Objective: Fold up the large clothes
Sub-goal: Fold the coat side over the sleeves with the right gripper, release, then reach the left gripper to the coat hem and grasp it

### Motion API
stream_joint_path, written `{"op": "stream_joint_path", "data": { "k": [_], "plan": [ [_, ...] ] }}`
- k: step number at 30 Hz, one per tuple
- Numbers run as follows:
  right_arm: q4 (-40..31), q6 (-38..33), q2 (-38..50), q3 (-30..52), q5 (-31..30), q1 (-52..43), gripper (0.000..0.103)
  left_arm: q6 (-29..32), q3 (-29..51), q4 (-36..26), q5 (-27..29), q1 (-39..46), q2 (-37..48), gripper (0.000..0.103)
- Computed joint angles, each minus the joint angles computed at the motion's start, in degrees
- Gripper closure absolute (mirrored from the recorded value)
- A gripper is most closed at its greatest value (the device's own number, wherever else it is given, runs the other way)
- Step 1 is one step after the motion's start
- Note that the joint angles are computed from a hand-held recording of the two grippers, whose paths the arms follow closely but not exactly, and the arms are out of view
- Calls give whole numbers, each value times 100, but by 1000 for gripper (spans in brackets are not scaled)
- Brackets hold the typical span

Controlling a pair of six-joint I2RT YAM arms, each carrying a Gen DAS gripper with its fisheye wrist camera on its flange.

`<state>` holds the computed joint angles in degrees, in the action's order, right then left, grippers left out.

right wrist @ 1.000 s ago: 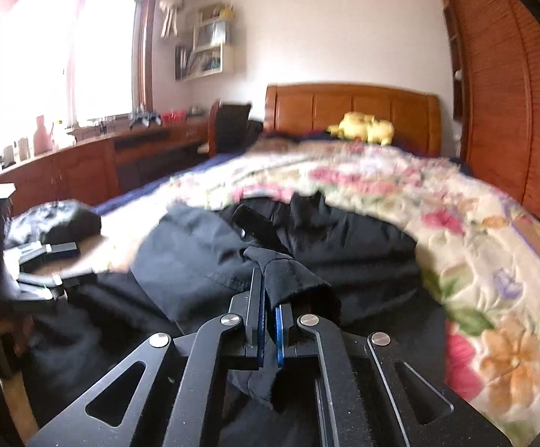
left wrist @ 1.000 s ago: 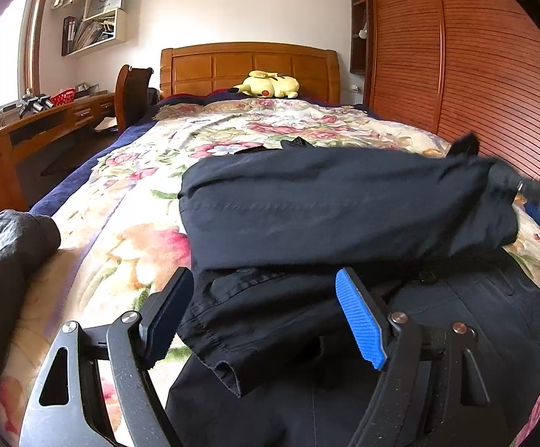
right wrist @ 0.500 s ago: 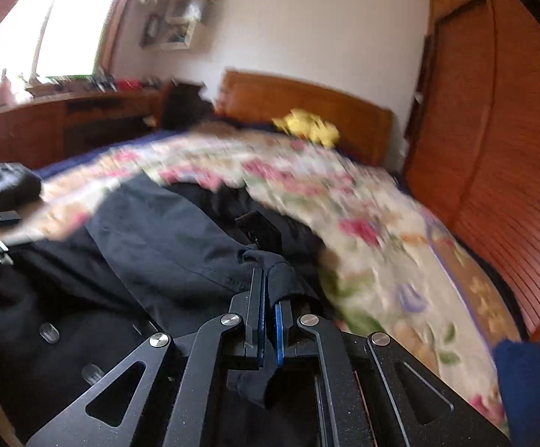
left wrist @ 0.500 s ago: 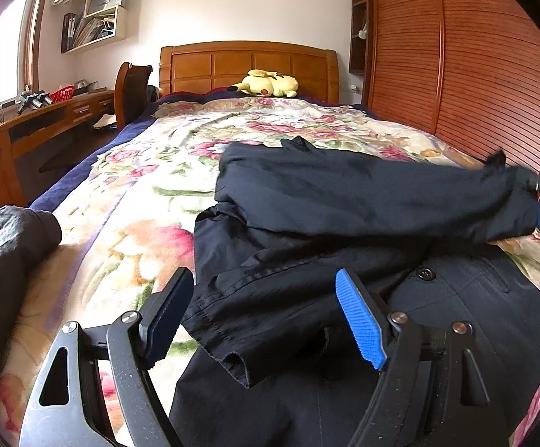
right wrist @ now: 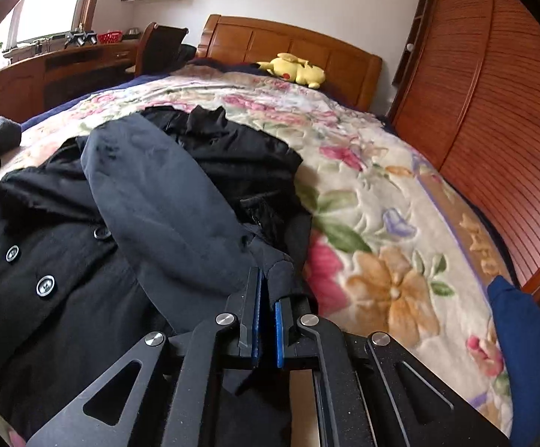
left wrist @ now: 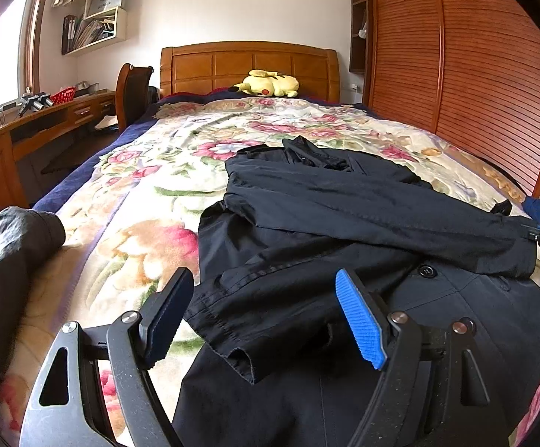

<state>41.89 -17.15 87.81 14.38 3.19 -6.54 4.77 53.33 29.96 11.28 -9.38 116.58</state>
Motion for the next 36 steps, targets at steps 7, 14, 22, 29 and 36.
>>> {"op": "stream_joint_path", "data": {
  "k": [7, 14, 22, 29, 36],
  "plan": [
    [419, 102, 289, -124, 131, -101, 55, 11, -48, 23, -21, -17, -40, 23],
    [849, 56, 317, -677, -557, -622, 45, 45, -354, 179, 32, -46, -256, 23],
    [1492, -260, 599, -1261, -827, -867, 45, 23, -943, 469, 33, -158, -596, 23],
    [1832, -454, 1078, -1384, -1001, -1091, 45, 177, -1508, 523, -8, -197, -1087, 23],
    [1919, -557, 1666, -1129, -1508, -1433, 43, 432, -1896, 469, -12, 7, -1483, 23]
  ]
}}
